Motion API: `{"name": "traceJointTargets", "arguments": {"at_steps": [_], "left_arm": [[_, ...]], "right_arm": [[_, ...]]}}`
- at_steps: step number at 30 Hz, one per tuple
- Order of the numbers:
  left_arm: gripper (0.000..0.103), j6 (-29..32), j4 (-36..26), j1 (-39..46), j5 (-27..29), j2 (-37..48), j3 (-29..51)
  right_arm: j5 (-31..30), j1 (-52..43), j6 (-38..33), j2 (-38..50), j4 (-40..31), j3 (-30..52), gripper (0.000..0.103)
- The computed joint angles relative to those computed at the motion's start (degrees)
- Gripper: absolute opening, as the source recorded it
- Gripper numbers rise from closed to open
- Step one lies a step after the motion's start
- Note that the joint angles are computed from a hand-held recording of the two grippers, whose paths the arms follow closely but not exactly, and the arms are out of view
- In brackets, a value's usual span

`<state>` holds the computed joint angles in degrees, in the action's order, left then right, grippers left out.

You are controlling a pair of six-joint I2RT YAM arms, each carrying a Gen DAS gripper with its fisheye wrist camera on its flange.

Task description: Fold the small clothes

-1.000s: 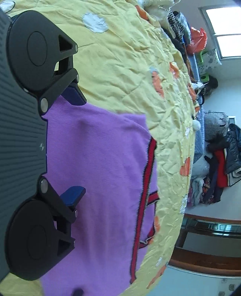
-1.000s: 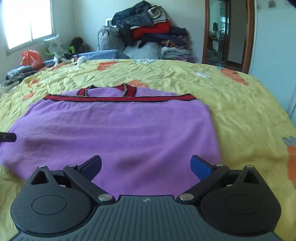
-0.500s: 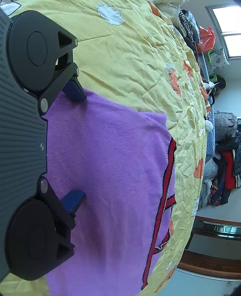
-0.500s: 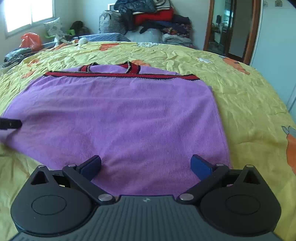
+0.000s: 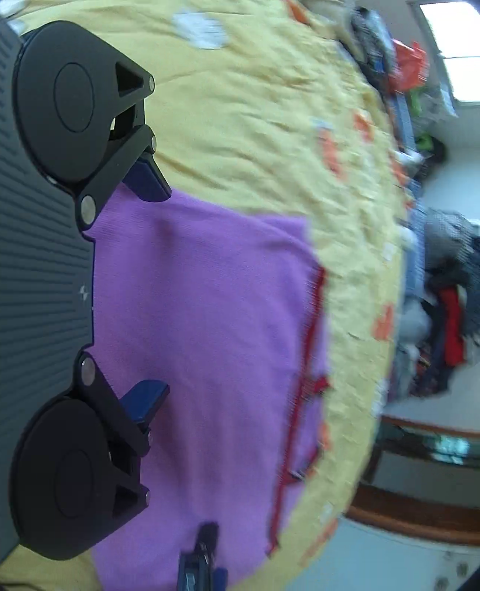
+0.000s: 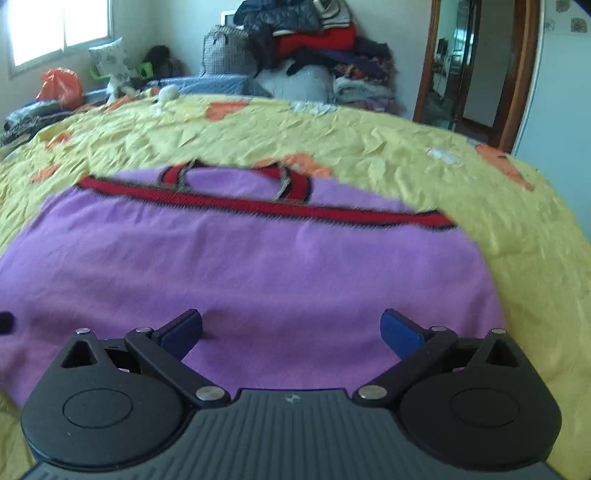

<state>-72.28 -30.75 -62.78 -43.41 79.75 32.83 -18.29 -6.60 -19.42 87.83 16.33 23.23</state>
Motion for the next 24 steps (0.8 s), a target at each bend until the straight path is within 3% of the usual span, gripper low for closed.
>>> {"name": "traceJointTargets", "arguments": {"at_steps": [2,5,9,11,12,16,20,22,24], "left_arm": [[0.103,9.5,5.0,3.9,-0.8,0.0,1.7],[0.103,25.8,17.6,14.1,3.8,6.2,4.6],[0.103,36.3,27.3,27.1,11.8,16.5,9.5],[0.102,37.8,27.6,32.2,15.2,21.5,12.1],[0.103,39.0,31.3,33.7,16.0,21.7,10.2],[0.103,40.0,41.8,33.8,12.9,20.7,2.6],[0.103,36.8,42.9,33.0,10.8,19.4,0.0],[0.103,35.5,42.3,32.9,10.0,18.8,-0.7],[0.103,34.2,42.9,33.9,11.2,17.5,-2.0]], "right_arm": [[-0.9,-1.6,0.7,3.1,-1.1,3.5,0.103],[-3.3,-4.0,3.0,7.8,-4.5,9.3,0.103],[-6.8,-6.3,3.3,10.6,-6.6,13.5,0.103],[-9.1,-6.8,1.5,12.2,-7.8,15.5,0.103],[-9.3,-6.7,0.5,13.0,-7.8,16.3,0.103],[-5.7,-5.0,-2.3,16.5,-5.3,18.9,0.103],[0.1,-3.7,-4.5,22.0,-0.5,21.5,0.103],[-4.2,-6.0,-3.0,25.8,-2.2,25.5,0.103],[-2.9,-6.0,-1.6,27.5,0.0,26.4,0.103]]}}
